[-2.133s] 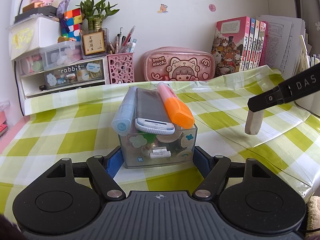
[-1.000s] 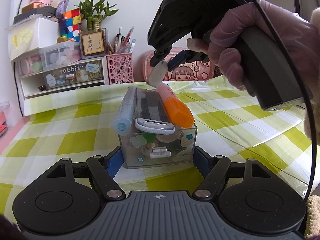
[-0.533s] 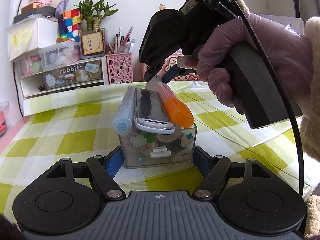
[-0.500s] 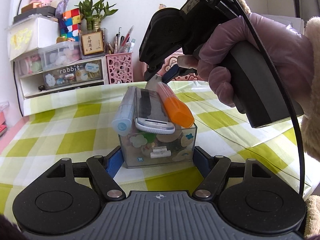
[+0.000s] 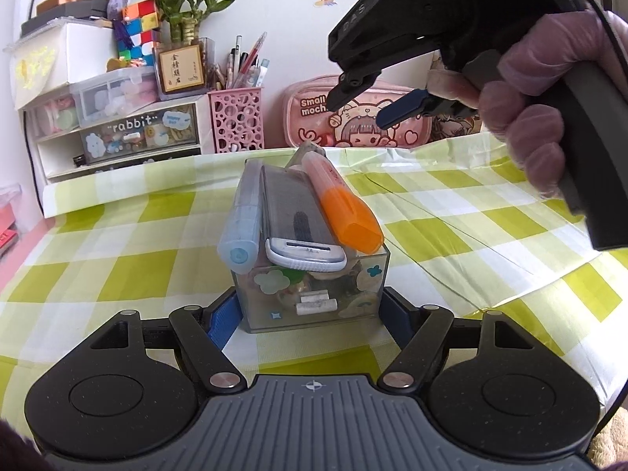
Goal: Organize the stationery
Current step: 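Set the clear box down on the table with the left tool and withdraw both tools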
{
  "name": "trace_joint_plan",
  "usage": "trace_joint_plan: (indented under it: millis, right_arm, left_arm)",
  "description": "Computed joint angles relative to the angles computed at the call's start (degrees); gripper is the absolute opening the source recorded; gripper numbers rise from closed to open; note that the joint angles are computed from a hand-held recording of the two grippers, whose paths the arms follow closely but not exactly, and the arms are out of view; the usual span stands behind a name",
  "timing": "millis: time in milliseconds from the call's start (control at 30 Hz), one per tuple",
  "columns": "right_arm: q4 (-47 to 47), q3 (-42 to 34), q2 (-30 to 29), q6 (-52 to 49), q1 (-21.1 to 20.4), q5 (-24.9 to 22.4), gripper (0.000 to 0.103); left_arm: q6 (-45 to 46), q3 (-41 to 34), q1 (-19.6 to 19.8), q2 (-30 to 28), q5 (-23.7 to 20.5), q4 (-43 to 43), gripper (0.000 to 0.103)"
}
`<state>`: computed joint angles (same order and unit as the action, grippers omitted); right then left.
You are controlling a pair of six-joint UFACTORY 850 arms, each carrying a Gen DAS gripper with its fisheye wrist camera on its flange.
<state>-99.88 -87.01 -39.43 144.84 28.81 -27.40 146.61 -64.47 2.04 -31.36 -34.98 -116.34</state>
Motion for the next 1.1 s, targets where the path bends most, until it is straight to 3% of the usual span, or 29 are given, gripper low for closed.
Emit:
trace_joint_plan:
  millis: [133,267,400,533,633,767,933,1100]
  right_arm:
    - [-1.7,4.9,3.3,2.1,0.8,-0.3,0.053]
    - [-2.4,10.3,6.8,3.5,2.3,-0.8,0.072]
    - [-2.3,16.7,10.9,5.6,4.6,-2.0,0.081]
    - [5.5,21.0,14.4,1.2,7.6,-4.9,0.087]
    - [10.4,23.5,17.0,-3.0,9.7,-6.8,0.101]
    - [13.3,27.3,20.3,-3.2,13.3,-12.5,0.103]
    - [16.2,29.3,21.0,-0.7,17.3,-19.6,0.103]
    - [17.2,29.7,21.5,-1.5,18.5,-21.1,0.103]
  left_arm:
    - [-1.7,0.0,-0.7,0.8,2.9,0.9,0.073]
    - [-8.2,0.2,-0.4,1.9,4.1,9.5,0.089]
    - [-10.5,2.3,-0.3,4.4,5.8,15.3,0.094]
    - [-20.1,4.4,-0.8,8.1,9.0,23.3,0.098]
    - [-19.1,6.9,-1.3,11.2,11.4,20.6,0.098]
    - [-12.5,10.0,-2.2,14.7,13.8,14.1,0.098]
    - [-14.0,11.3,-2.3,16.8,13.5,14.3,0.098]
    - [-13.6,11.7,-2.6,17.4,14.0,12.6,0.098]
